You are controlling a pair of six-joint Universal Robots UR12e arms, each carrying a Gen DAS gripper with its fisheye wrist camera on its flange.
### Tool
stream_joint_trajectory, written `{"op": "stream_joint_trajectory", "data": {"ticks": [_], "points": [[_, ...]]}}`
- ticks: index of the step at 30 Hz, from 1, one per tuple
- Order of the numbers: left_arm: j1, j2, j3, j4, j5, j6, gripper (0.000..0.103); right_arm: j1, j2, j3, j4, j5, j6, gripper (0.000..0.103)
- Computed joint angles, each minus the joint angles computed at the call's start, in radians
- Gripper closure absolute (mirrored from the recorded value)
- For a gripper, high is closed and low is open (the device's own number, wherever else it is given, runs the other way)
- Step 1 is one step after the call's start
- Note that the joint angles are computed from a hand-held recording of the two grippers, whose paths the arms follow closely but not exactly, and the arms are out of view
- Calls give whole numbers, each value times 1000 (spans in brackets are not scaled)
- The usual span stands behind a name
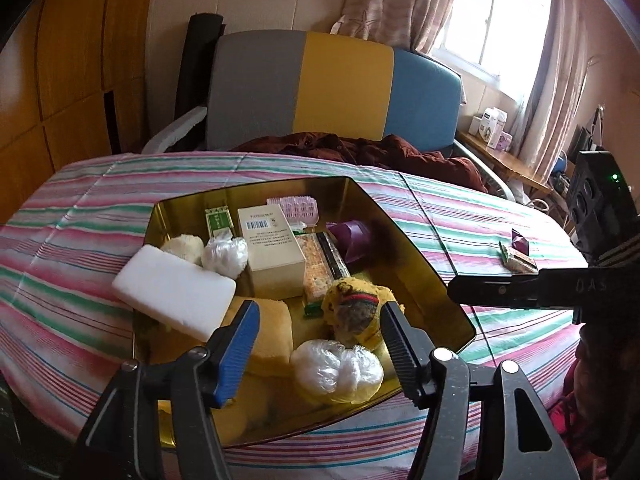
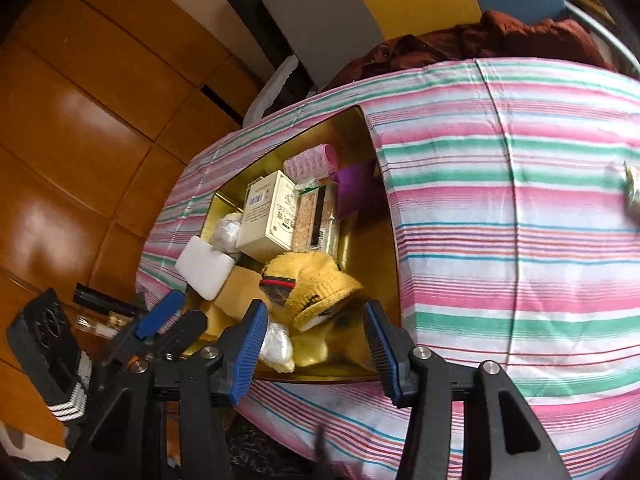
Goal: Organize objects
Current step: 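Withdraw both tools from the tray toward the cracker pack and purple packet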
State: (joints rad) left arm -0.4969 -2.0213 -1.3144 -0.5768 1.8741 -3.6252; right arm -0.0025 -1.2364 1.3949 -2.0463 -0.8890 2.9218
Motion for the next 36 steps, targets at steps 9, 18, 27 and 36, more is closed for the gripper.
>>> {"op": "stream_joint_trajectory", "data": {"ticks": [9, 18, 27, 36], "points": [[-15, -14, 32, -23, 26, 65, 36, -5, -4, 3, -26, -72, 7, 52], [-27, -29, 63, -35, 36, 112, 36, -30, 1, -7, -41, -115, 69, 52], [-35, -49, 98, -39, 15, 166, 36, -65, 12, -31, -46, -169, 126, 52], [-41, -79, 149, -39, -38, 212, 36, -137, 30, -58, -63, -214, 262, 52]]}}
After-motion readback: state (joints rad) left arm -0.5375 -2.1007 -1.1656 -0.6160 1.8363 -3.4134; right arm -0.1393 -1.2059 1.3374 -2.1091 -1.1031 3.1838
